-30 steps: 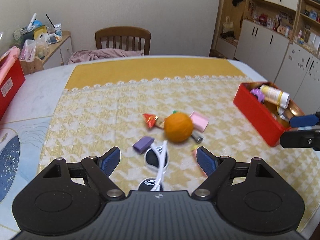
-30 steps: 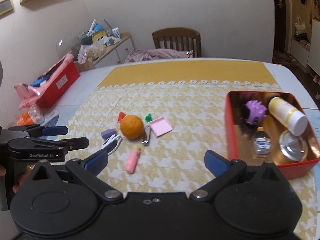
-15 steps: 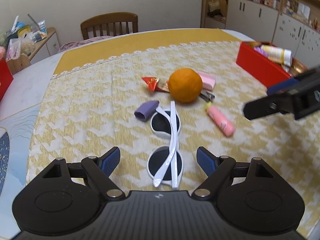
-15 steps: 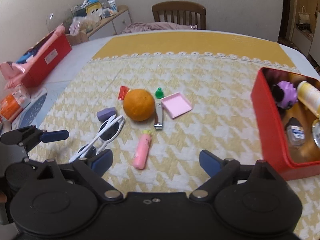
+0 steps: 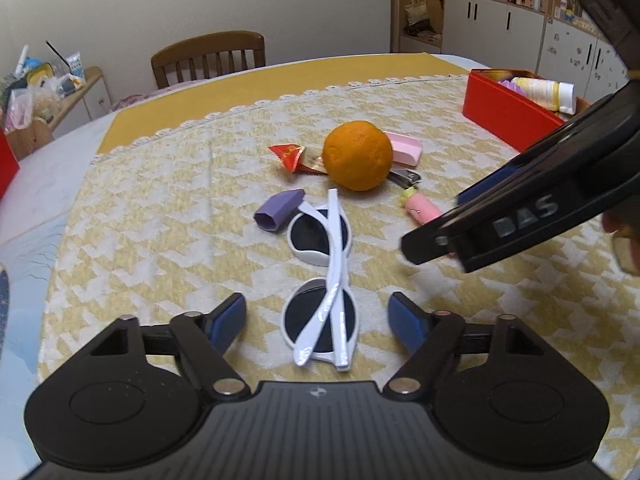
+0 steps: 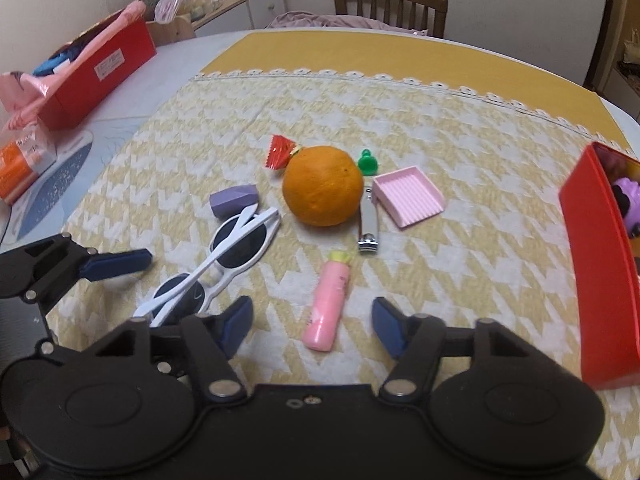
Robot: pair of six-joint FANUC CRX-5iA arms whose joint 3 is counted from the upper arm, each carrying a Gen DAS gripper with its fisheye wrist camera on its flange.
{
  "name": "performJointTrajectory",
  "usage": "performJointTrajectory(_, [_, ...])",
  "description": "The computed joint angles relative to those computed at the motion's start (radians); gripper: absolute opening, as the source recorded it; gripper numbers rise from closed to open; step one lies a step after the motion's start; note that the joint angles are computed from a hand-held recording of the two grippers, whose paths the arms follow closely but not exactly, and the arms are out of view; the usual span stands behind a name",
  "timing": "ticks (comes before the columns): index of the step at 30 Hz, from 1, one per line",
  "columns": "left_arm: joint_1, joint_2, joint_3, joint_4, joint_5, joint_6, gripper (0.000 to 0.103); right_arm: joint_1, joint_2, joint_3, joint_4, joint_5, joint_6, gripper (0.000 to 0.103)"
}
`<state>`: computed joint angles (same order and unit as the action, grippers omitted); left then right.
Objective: Organize rigid objects
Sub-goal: 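Move the left tool to the sunglasses while the right tool approaches the pink tube, then close the left gripper on the white sunglasses while the right grips the pink tube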
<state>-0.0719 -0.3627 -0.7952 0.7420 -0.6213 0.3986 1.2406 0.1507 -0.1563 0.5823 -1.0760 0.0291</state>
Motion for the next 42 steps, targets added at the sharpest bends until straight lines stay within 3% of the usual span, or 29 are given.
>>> performJointTrajectory(4, [0.007,0.014,0.011,0.008,-0.021,0.029,0.067,-0.010,0.016,0.017,-0.013,-0.007,0.015,0.048])
performJointTrajectory(11, [-0.003,0.007,0.007,0.014,-0.009,-0.004,0.041,-0.012,0.036,0.031,-0.003,-0.030,0.019,0.036])
performJointTrajectory(15, [-0.010,0.006,0.006,0.007,0.000,-0.005,0.041,-0.009,0.055,0.052,-0.002,-0.054,0.045,0.029])
performJointTrajectory(17, [-0.008,0.008,0.010,0.003,-0.004,0.002,0.041,-0.007,0.058,0.054,0.000,-0.063,0.041,0.019])
performJointTrajectory(19, [-0.011,0.009,0.016,-0.014,-0.003,0.021,0.040,-0.005,0.055,0.051,0.003,-0.069,0.033,0.015])
performJointTrajectory(32, [0.004,0.014,0.074,-0.066,-0.105,0.140,0.040,0.031,-0.051,-0.041,0.027,-0.054,-0.080,0.014])
performJointTrajectory(42, [-0.004,0.015,0.133,-0.085,-0.200,0.258,0.040,0.081,-0.158,-0.111,0.047,-0.108,-0.181,0.014])
